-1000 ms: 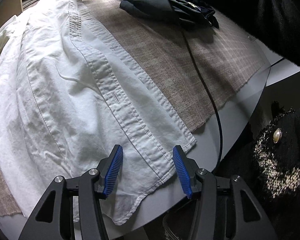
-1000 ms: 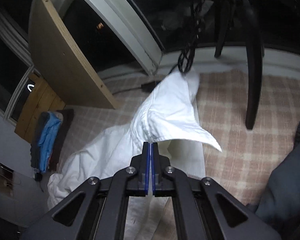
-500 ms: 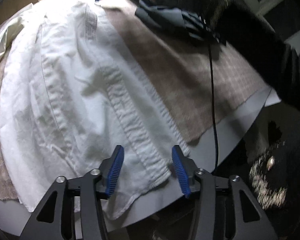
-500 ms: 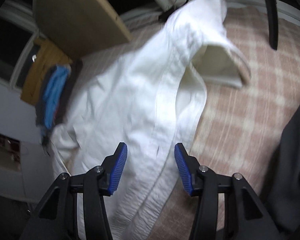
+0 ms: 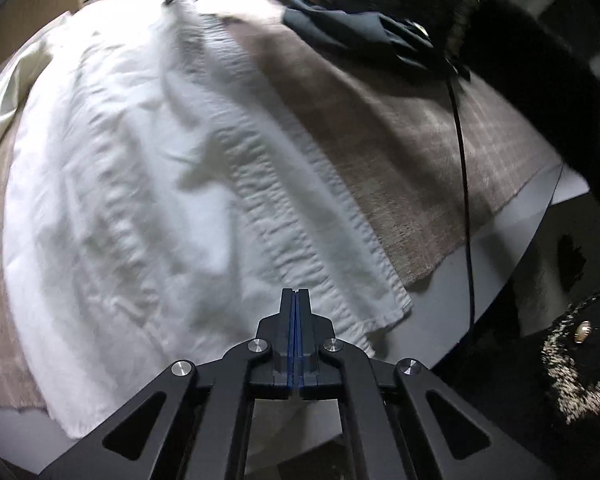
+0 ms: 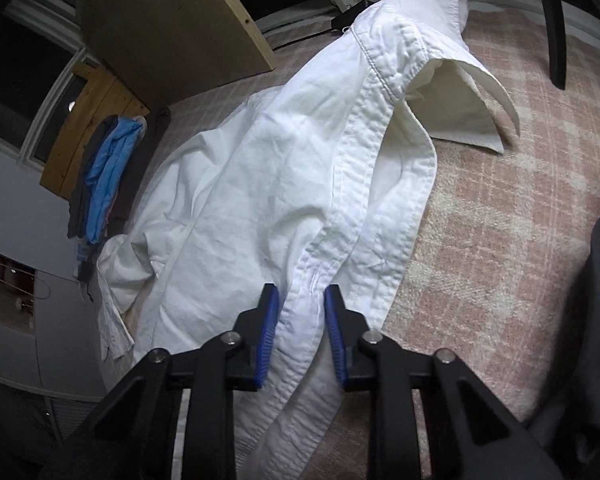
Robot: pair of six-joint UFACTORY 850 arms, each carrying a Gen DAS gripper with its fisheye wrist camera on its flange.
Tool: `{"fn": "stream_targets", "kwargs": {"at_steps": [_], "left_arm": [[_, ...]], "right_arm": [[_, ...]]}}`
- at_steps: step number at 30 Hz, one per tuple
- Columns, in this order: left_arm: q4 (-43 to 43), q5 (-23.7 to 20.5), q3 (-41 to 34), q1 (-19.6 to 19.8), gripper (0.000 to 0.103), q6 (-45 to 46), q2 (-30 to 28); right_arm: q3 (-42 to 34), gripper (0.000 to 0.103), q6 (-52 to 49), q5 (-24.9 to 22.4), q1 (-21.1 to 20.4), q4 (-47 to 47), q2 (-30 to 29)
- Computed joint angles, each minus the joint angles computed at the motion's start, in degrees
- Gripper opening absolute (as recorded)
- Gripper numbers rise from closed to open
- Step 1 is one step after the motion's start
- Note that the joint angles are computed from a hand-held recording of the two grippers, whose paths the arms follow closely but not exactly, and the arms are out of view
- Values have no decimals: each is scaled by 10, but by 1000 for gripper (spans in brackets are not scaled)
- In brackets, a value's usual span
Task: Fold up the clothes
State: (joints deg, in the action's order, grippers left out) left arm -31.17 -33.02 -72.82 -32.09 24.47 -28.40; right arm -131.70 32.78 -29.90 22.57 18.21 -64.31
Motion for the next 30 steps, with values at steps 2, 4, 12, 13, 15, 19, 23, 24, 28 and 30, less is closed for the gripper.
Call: {"fn": "stream_targets", "kwargs": {"at_steps": [2, 4, 12, 13, 15, 19, 23, 24, 28, 30], "left_arm": [[-52, -5, 6, 8, 0, 30, 8], [-67, -3, 9, 7, 0, 31, 15], [12, 11, 32, -50, 46, 5, 21], [37, 20, 33, -56, 47, -5, 20], [96, 35, 40, -69, 46, -33, 16], [68, 62, 47, -68, 24, -9, 16], [-8, 45, 39, -39, 0, 17, 4], [-36, 45, 42, -34, 0, 36, 7], [-167, 42, 57, -16, 0, 130, 26], [-179, 54, 57, -20, 0, 129, 28]], "right_arm": [[3, 7, -4, 2, 0, 1, 3], [1, 7, -5, -3, 1, -1, 3], [9, 26, -31, -39, -2, 29, 10], [11, 26, -30, -40, -3, 32, 10], [10, 26, -24, -43, -4, 35, 8], [22, 26, -30, -26, -9, 63, 11], [57, 38, -68, 19, -16, 137, 25], [74, 41, -85, 41, -18, 169, 32], [110, 47, -114, 94, -21, 232, 47], [108, 47, -117, 90, -20, 224, 47]]}}
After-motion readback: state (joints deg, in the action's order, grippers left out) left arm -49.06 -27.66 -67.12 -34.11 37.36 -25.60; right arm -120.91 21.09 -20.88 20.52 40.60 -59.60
